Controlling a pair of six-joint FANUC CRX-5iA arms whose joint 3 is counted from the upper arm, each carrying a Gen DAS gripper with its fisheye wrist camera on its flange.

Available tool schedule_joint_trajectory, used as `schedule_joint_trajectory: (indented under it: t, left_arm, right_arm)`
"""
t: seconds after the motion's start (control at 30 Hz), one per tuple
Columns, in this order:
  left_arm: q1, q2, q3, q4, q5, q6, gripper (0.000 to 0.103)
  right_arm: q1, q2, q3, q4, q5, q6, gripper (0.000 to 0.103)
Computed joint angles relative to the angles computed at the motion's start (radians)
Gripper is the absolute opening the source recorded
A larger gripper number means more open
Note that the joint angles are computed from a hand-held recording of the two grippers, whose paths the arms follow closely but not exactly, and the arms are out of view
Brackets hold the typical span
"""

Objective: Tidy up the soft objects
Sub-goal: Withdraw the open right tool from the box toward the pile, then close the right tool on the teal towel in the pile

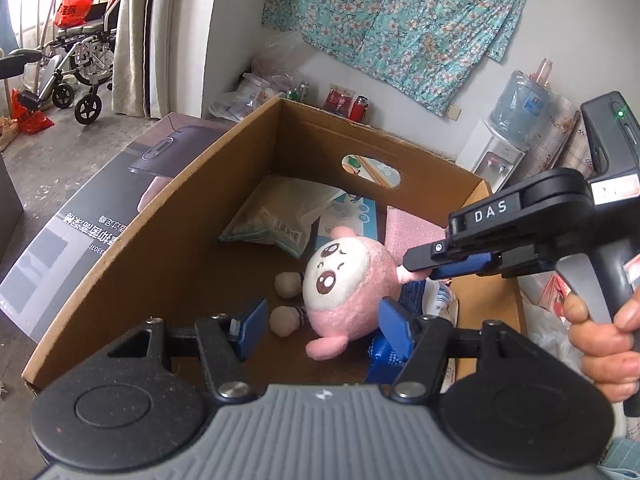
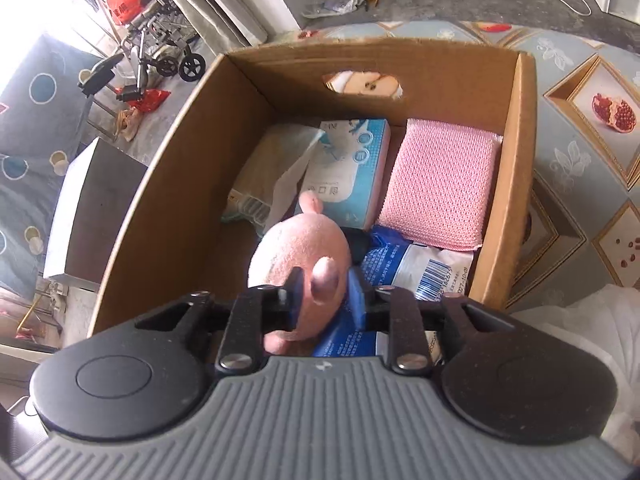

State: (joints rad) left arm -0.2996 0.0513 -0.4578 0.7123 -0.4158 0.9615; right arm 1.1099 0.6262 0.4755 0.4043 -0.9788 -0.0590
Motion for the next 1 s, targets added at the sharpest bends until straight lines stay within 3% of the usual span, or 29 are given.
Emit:
schedule_joint_trajectory:
  t: [0.07, 0.17, 0.3, 0.37, 0.47, 0.63, 0.73, 0.87, 1.0]
  left_arm:
    - [-0.008, -0.015, -0.017, 0.030, 0.009, -0.032, 0.065]
    - [-0.033, -0.047, -0.056, 0.118, 0.024, -0.131, 0.067]
    - [-0.106, -0.110, -0.150, 0.389, 0.043, -0.434, 0.073]
    - [-0.158, -0.142, -0.195, 0.540, 0.032, -0.606, 0.075]
    - [-0.215, -0.170, -0.229, 0.638, -0.030, -0.753, 0.076]
    - [-0.320, -0.188, -0.270, 0.717, -0.122, -0.914, 0.076]
    - [-0.391, -0.190, -0.295, 0.744, -0.158, -0.983, 0.076]
    - [-0.505, -0.184, -0.341, 0.838, -0.163, -1.110, 0.076]
    - [-0.640, -0.161, -0.370, 0.973, -0.121, -1.250, 0.075]
  right_arm:
    - [0.012, -0.026, -0.030, 0.052, -0.002, -0.029, 0.044]
    - [0.049, -0.099, -0.137, 0.167, 0.013, -0.127, 0.049]
    - [0.127, -0.240, -0.329, 0.311, 0.001, -0.296, 0.053]
    - [0.191, -0.311, -0.413, 0.370, -0.077, -0.376, 0.054]
    - [0.295, -0.396, -0.503, 0.404, -0.239, -0.494, 0.055]
    - [0.504, -0.494, -0.602, 0.332, -0.536, -0.754, 0.055]
    - [0.631, -0.521, -0.640, 0.250, -0.655, -0.946, 0.055]
    - [0.761, -0.517, -0.649, 0.148, -0.736, -1.149, 0.055]
    - [0.854, -0.492, -0.651, 0.091, -0.747, -1.342, 0.055]
